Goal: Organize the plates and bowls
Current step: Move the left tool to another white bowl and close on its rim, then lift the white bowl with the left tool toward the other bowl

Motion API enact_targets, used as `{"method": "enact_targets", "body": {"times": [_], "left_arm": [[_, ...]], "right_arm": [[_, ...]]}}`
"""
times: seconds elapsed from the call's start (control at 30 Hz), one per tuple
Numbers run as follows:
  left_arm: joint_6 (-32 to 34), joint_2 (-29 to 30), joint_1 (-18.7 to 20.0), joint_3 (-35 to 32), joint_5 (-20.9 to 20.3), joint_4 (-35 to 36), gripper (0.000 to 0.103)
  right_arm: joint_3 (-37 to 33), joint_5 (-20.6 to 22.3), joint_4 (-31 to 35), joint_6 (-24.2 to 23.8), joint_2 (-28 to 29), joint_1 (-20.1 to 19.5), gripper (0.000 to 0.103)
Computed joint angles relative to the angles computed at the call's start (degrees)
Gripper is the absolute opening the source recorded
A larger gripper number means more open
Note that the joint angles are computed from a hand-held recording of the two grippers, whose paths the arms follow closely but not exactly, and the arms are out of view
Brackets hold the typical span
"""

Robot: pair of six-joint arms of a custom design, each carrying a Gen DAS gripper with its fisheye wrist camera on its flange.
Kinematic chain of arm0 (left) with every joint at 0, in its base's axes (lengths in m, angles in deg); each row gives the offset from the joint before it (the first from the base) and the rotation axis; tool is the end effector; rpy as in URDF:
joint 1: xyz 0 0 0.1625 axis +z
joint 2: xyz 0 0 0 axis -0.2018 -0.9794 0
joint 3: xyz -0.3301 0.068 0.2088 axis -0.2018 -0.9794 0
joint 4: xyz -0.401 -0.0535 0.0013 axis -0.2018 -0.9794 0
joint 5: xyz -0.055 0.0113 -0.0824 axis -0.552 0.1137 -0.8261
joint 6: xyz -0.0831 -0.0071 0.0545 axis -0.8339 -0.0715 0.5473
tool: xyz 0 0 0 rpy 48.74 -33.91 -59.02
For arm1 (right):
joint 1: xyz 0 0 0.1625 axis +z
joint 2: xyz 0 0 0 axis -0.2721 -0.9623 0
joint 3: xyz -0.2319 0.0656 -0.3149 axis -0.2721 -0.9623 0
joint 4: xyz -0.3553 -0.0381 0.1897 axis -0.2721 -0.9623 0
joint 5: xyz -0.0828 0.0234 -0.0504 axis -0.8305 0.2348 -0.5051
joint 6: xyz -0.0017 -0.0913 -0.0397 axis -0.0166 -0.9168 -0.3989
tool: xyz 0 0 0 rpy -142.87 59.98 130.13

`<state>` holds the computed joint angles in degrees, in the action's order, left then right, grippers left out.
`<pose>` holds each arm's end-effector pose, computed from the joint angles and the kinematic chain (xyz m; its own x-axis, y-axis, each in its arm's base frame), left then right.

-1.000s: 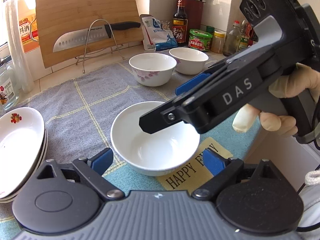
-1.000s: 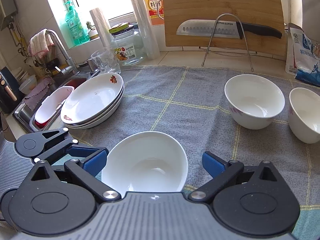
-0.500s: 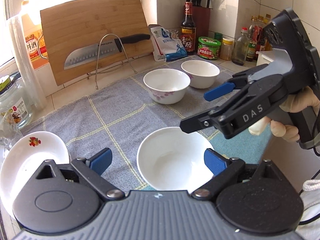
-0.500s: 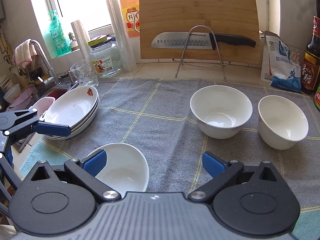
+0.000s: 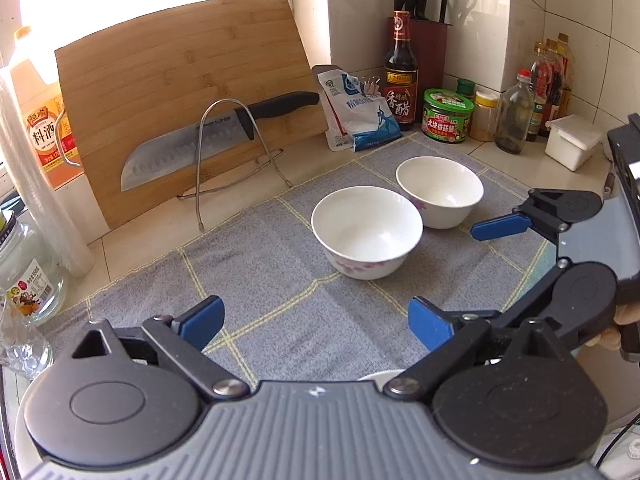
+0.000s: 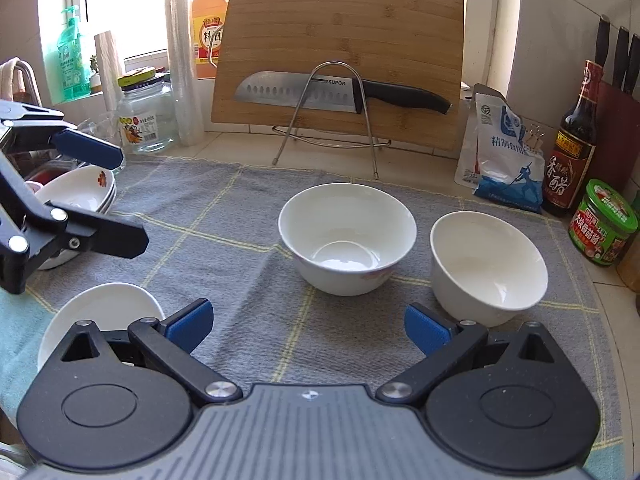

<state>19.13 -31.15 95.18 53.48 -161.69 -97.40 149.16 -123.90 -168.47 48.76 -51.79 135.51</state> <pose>0.0659 -0.6730 0.3110 -0.2372 0.9110 -0.3373 0.9706 0.2370 -0.0426 0.3615 -0.5407 -0.1670 -0.6725 0.2156 0.7080 -0.4222 0.6740 -0.6063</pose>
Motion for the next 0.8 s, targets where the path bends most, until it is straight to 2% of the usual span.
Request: {"method": "enact_targets", "body": {"times": [0.2,0.43,0.57,0.8], "left_arm": [[-2.3,4.0,-1.5,-2.6,1.1,1.0,0.098],[-5.7,9.5,-3.0,-6.3,2.3,2.5,0.097],[-6.0,11.9,-3.7,-7.8,2.9,3.0,0.094],[-7.3,15.7,-4.4,-10.9,3.8,5.5,0.074]], "right_arm": [[-0.3,-0.2,-2.2,-3.1,0.3,-1.3,0.103],[-4.0,-0.7,-5.2,-11.6,2.7,-2.6,0.103],[-4.7,0.7,-5.6,-13.0,2.8,-3.5,0.103],[-5.0,2.6,-5.4,-13.4,2.4,-4.9,0.1]]}}
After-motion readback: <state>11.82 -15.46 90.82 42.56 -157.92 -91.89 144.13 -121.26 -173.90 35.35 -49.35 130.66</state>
